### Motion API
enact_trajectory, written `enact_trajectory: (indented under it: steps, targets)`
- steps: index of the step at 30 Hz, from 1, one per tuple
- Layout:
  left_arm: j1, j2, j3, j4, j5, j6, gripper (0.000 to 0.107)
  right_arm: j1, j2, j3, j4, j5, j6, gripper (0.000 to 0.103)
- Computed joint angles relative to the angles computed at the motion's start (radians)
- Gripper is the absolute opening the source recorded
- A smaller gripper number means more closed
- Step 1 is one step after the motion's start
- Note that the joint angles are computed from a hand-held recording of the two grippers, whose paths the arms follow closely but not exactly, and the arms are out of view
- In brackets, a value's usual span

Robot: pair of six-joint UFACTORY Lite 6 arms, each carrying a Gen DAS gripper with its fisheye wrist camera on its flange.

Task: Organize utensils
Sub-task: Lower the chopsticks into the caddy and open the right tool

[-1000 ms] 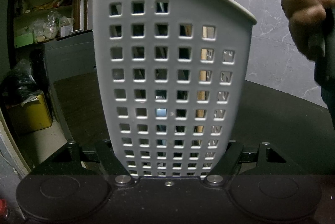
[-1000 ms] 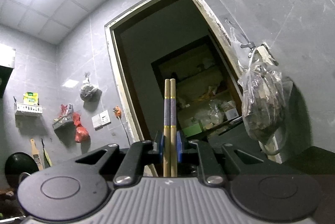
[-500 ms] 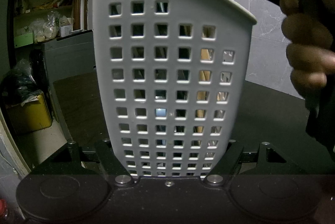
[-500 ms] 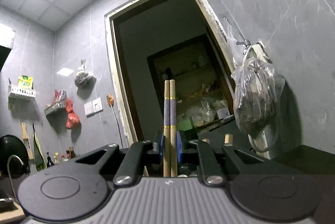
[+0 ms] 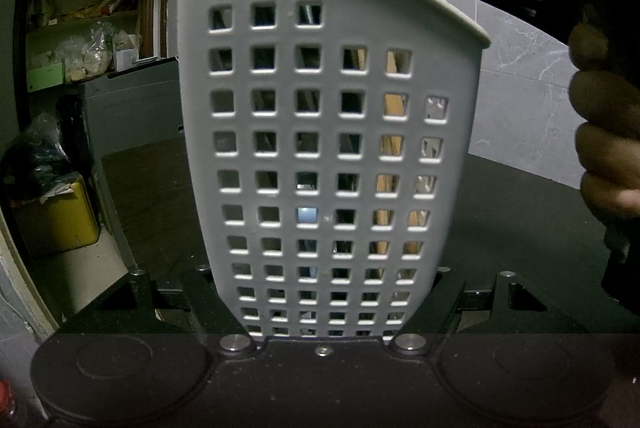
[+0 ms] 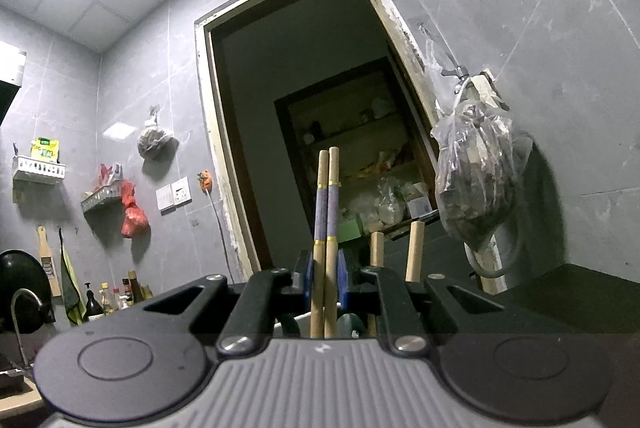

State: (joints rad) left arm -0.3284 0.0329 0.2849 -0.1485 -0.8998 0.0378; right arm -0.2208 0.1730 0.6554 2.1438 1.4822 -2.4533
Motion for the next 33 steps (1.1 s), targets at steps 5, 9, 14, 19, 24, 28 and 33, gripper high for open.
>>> enact_trajectory:
  steps: [5,9,14,19,24,28,33]
  targets:
    - [0.0,0.0,0.0,0.0,-0.001,0.0,0.075,-0.011,-0.015,-0.043,0.015,0.039,-0.055,0.015]
    - [-0.001,0.0,-0.001,-0.002,-0.001,0.001,0.075,0.007,-0.02,-0.054,0.032,0.042,-0.105,0.015]
    - [-0.004,-0.004,-0.004,-0.007,0.0,0.001,0.075,0.034,-0.014,-0.036,0.05,0.017,-0.093,0.015]
    - [-0.003,-0.005,-0.004,-0.005,0.0,-0.001,0.075,0.048,-0.013,-0.026,0.057,0.002,-0.084,0.015]
    - [-0.006,-0.006,-0.005,-0.006,0.0,-0.003,0.075,0.039,-0.013,-0.037,0.045,0.0,-0.09,0.015]
    - [-0.004,-0.006,-0.006,-0.004,-0.002,-0.004,0.075,0.026,-0.022,-0.049,0.03,-0.005,-0.088,0.015]
    - [-0.004,-0.006,-0.006,-0.004,-0.001,-0.003,0.075,0.008,-0.032,-0.059,0.001,-0.016,-0.083,0.018]
